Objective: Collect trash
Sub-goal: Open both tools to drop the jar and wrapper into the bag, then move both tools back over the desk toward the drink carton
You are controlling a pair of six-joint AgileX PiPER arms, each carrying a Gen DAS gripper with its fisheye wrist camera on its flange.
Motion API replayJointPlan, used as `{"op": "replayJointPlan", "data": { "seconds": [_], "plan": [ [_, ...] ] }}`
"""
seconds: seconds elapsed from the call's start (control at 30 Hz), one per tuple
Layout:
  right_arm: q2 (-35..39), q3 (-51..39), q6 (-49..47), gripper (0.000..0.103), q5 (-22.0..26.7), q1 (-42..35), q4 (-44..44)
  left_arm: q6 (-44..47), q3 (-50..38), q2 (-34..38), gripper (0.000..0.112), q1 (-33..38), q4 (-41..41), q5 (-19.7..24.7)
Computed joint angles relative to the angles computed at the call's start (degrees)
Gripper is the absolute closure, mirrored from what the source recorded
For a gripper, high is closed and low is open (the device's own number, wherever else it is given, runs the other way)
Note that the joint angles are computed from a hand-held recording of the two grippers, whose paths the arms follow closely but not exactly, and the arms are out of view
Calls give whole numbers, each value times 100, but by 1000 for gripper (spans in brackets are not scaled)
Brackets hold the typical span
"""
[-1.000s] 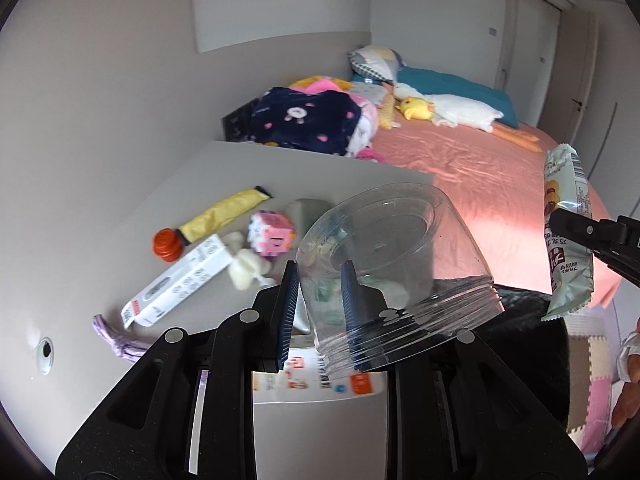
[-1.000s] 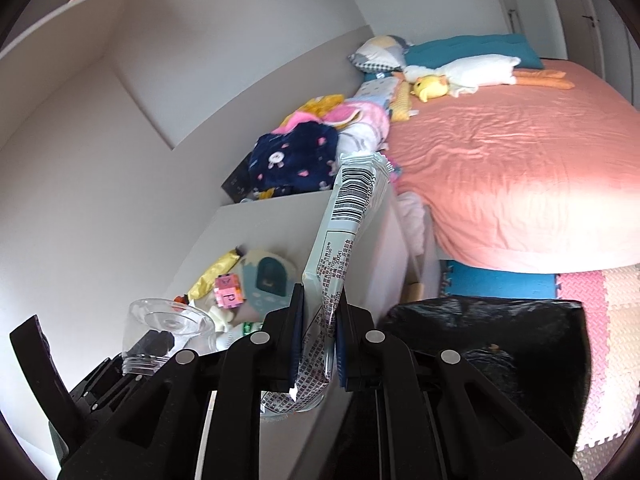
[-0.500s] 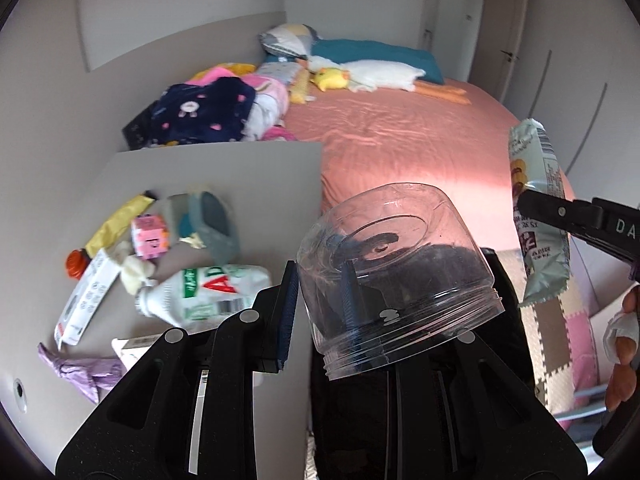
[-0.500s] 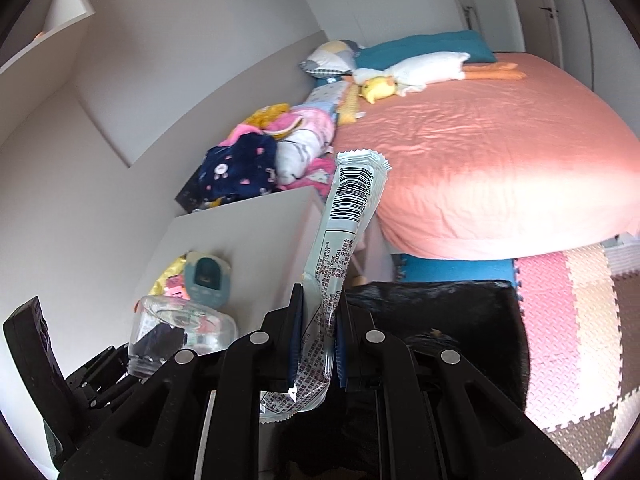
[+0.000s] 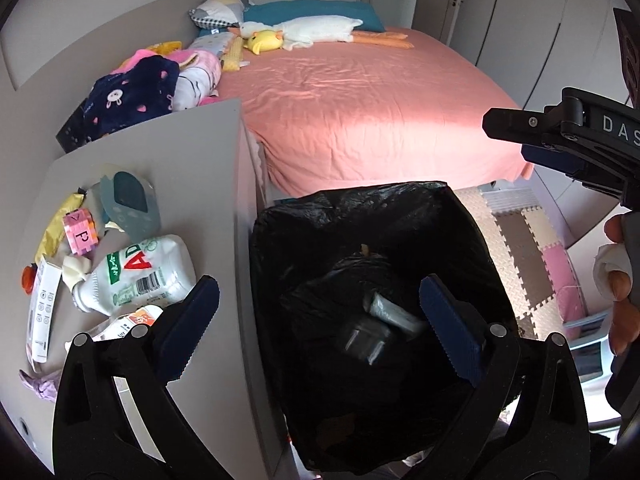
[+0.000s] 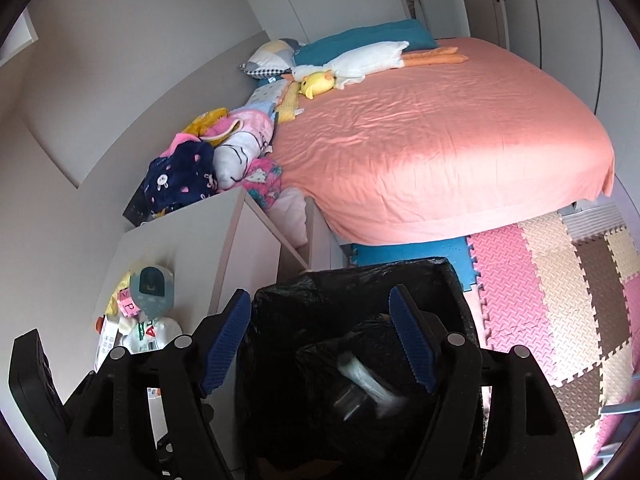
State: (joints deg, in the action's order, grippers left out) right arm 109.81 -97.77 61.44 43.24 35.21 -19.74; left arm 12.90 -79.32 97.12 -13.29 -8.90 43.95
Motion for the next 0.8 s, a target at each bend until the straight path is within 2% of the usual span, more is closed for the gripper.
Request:
{"op": "replayJointPlan", "data": {
  "seconds": [0.47, 0.57, 0.8],
  "plan": [
    [544, -789, -695, 30, 111, 202, 462, -312, 407, -249, 16, 397, 225, -110],
    [775, -1121, -981, 30, 181, 270, 664, -401, 562, -353, 16, 562, 269, -146],
    [1612, -2477, -1757, 31, 697, 513, 1130, -684, 909, -597, 16, 1008, 501, -245]
  ]
}}
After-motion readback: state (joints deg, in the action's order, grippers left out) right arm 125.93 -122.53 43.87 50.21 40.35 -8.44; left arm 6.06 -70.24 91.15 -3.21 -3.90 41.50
